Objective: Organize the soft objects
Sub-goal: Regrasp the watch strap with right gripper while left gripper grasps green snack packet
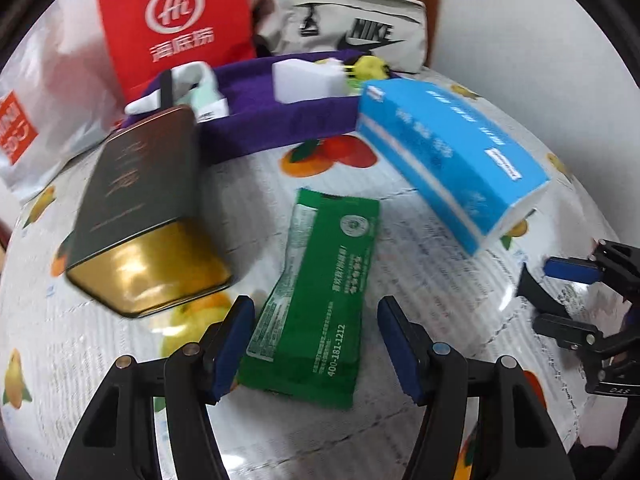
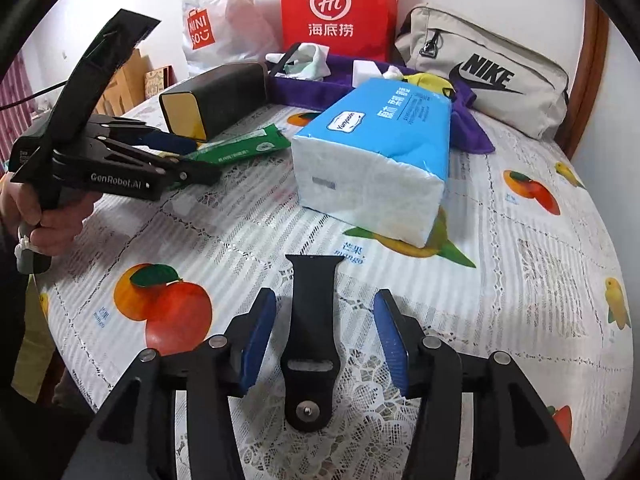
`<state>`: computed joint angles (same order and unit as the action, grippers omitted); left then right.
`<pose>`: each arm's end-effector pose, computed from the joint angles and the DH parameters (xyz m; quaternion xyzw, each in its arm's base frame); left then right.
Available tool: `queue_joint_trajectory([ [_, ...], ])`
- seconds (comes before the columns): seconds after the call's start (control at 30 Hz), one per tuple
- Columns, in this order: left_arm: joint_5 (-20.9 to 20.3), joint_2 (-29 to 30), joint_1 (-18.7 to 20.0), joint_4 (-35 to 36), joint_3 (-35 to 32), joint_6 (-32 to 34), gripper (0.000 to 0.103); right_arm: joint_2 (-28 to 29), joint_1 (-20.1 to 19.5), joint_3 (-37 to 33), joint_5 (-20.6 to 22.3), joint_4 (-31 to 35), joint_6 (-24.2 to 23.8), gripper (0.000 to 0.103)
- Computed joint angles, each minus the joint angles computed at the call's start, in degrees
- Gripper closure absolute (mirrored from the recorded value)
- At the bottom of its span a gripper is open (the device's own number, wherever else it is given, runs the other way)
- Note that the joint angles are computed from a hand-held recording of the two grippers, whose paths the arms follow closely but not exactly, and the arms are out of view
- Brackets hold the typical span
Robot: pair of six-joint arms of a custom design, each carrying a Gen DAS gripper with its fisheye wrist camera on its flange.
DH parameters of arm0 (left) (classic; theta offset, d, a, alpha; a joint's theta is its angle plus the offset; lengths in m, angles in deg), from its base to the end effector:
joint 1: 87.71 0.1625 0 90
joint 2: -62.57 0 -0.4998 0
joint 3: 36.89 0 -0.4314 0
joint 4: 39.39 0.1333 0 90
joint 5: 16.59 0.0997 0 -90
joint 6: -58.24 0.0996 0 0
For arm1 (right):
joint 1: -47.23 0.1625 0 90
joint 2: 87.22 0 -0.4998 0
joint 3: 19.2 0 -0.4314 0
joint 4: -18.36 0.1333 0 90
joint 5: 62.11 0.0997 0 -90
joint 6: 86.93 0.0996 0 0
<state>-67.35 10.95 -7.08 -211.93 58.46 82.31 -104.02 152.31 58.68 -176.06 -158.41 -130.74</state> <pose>0.0719 -0.7701 0.2585 0.1488 0.8830 -0.2699 0.3541 0.3021 -0.7641 -0.1095 0.4287 -0.8532 0.1605 0.2499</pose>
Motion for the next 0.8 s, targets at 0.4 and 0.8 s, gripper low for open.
queue_joint_trajectory([
  [0.4, -2.11, -2.80, -0.16, 1.80, 3.34, -1.97, 0.053, 0.39, 0.10, -1.44, -0.81, 0.98, 1.09, 0.078],
  [0.8, -1.04, 0.32, -0.39, 0.93, 0.02, -1.46, 0.046, -0.19, -0.16, 0.89, -0.39, -1.90, 1.14, 0.073],
])
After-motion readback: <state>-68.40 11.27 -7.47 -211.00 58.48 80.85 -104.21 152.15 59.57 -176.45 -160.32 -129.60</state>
